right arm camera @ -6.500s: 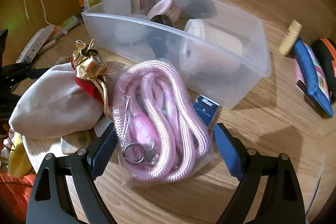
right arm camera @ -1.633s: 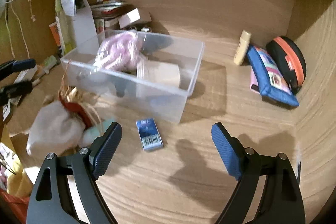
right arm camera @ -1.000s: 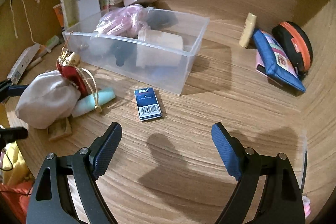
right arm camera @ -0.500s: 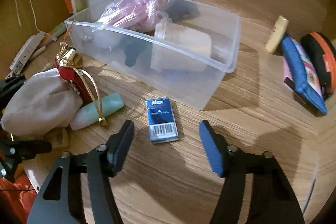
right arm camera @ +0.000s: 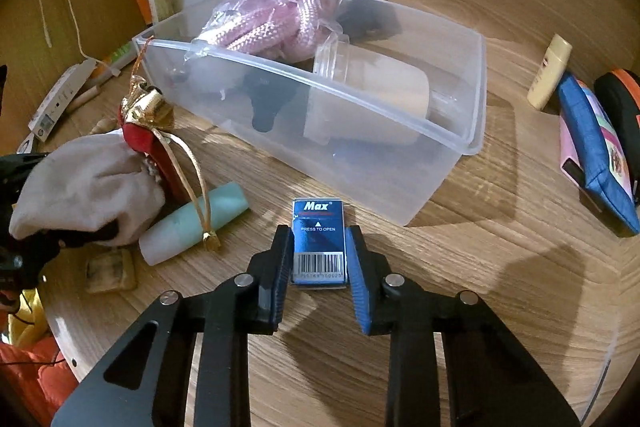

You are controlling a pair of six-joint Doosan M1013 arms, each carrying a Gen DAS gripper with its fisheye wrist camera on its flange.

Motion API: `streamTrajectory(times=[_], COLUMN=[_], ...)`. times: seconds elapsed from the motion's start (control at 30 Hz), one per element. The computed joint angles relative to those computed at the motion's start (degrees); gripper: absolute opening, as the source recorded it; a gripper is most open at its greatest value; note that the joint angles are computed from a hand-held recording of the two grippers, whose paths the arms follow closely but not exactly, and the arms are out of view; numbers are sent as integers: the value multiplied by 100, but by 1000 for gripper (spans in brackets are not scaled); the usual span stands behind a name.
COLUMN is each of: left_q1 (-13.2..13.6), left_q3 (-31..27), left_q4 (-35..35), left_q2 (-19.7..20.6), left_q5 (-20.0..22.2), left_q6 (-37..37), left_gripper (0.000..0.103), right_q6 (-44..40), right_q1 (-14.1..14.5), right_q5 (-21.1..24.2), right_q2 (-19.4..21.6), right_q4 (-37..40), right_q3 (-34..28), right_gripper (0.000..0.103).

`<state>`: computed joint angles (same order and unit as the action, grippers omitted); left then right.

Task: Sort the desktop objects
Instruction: 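Close left gripper on the white drawstring bag while right gripper grasps the Max box, then carry white bag and Max box into the clear box, opening both grippers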

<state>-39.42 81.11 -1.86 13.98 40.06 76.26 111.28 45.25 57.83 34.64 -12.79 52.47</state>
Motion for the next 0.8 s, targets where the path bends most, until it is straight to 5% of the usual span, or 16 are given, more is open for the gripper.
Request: streamTrajectory(times=[0.27, 0.33, 0.6, 0.8], left_q1=[94, 185, 245, 284], left_q3=[140, 149, -117, 56], left_q4=[-260, -889, -1248, -1453], left_q2=[-177, -211, -15, -171], left_q5=[-175, -172, 658, 567], left_q6=[79, 575, 1045, 1272], left_gripper=[36, 36, 36, 36], right_q6=[265, 285, 507, 601], right_q1=[0, 5, 71, 160], right_q5=[-406, -453, -610, -919], right_q2=[-229, -272, -400, -536], right_q4=[27, 41, -83, -167], right_q3=[312, 352, 495, 633], right_gripper=[25, 25, 25, 25])
